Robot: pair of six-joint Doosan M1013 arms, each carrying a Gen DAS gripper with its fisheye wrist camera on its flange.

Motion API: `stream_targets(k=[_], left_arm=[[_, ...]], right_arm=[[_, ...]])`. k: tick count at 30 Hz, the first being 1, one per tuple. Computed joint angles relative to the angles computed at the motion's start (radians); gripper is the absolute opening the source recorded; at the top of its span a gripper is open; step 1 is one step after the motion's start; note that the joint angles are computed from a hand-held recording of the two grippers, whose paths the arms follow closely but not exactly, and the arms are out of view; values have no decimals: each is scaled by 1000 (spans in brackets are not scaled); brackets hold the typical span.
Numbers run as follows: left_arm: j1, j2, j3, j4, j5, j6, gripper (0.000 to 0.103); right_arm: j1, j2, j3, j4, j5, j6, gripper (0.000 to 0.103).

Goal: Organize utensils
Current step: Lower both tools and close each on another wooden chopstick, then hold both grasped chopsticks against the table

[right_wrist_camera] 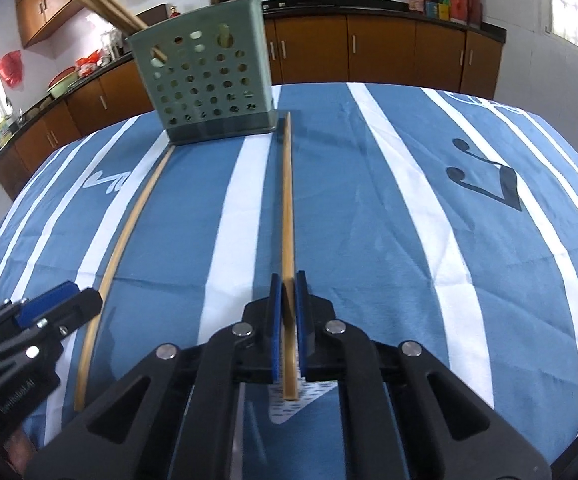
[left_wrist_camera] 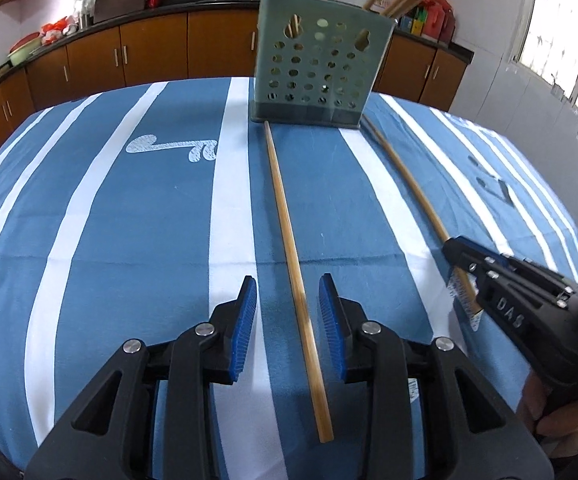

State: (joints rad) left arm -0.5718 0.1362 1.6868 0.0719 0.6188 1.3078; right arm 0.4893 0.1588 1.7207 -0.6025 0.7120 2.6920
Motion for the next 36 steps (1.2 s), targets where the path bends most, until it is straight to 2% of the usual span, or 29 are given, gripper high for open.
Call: stream_targets(k=[5, 7, 15, 19, 25, 36], left_arm=[[-23, 8, -3, 134, 17, -103, 11], [-18, 8, -5, 133, 21, -116, 7], [33, 14, -24, 146, 66, -168, 7], [67, 45, -70, 101, 98, -125, 7], [75, 83, -114, 120, 102, -101, 7], [77, 87, -107, 151, 52, -130, 8]], right_arm=[[-8, -2, -2, 23, 2, -7, 8], [-10, -2, -2, 28, 5, -8, 8], [-36, -5, -6, 73, 17, -31, 8], [-52, 5, -23, 90, 33, -52, 8], [-68, 28, -50, 77, 50, -87, 8], [-80, 40, -57, 50, 33, -103, 8]])
